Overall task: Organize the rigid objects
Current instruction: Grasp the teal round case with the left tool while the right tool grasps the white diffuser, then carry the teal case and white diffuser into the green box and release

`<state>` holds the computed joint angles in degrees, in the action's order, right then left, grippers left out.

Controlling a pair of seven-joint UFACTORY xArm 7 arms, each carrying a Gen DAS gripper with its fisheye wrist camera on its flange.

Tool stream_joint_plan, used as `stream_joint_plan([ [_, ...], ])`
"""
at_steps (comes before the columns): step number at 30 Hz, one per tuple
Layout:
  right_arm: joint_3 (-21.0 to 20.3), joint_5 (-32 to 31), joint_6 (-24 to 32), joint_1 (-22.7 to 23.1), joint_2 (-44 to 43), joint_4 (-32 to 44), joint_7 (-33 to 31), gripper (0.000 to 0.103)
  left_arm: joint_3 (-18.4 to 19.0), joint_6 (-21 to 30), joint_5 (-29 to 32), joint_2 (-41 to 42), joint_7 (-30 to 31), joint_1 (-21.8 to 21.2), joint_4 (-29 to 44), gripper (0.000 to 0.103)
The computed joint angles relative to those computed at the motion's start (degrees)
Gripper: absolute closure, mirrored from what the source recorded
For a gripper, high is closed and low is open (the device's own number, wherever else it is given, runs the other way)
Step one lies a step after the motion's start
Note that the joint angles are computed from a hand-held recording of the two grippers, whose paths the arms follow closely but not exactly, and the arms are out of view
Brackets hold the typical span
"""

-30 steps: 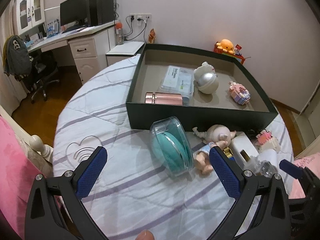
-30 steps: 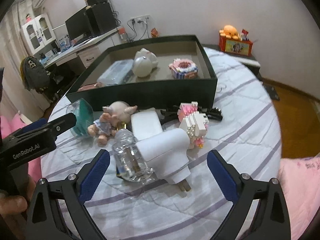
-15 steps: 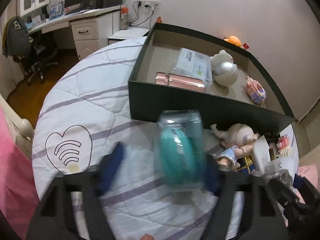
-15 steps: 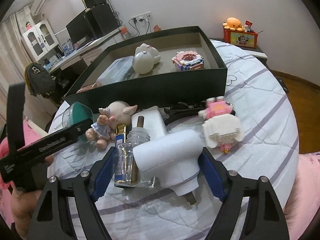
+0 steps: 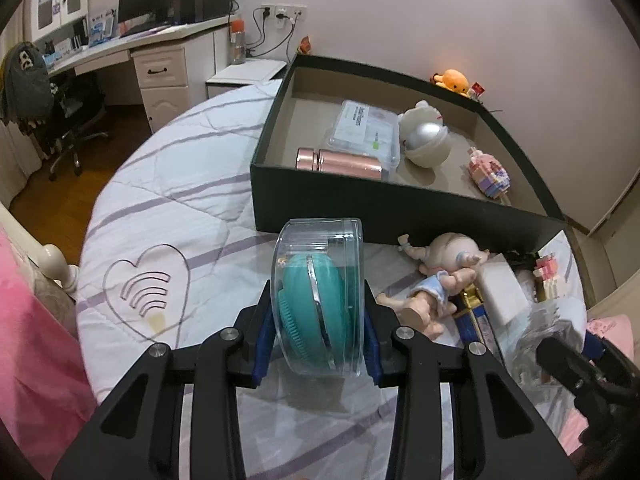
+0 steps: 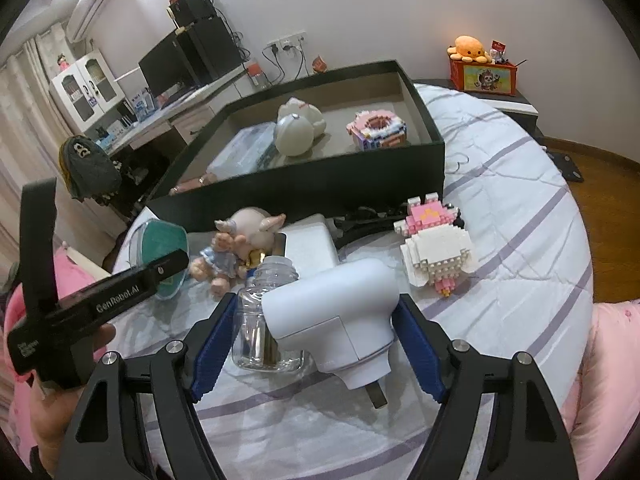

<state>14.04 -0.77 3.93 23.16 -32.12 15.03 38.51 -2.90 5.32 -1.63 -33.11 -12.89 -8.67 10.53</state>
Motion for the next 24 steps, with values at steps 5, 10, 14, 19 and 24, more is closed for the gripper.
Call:
stream_joint_plan([
  [5,-1.86,0.23,0.87,1.20,-3.03,0.88,-1.56,0.025,0.36,3.61,0.33,-4.50,0.95,-0.48,1.09,0.066],
  [10,-3.15,-0.48,0.53,-0.27,-1.54,5.57,-5.22,0.025,1.44,5.14,0.20,-3.97,3.45,-1.04,6.31,0.066],
  [14,-3.90,-1.66,-0.24,-3.13,3.76,12.28,-9.42,0.025,0.64,4.04,0.68,1.86,4.95,-0.22,13.61,0.066],
  [19,-5.20,-1.78,-0.05,-5.89,14.98,23.99,-14.32,0.025,-1.04,2.47,2.00,13.22,5.62,1.34,24.08,0.066],
  [24,-4.68,-2.64,2.11,-8.68,25.10,33.71,-15.30,0.025,-2.82,1.73,5.26,25.23,3.90,3.52,34.52,0.066],
])
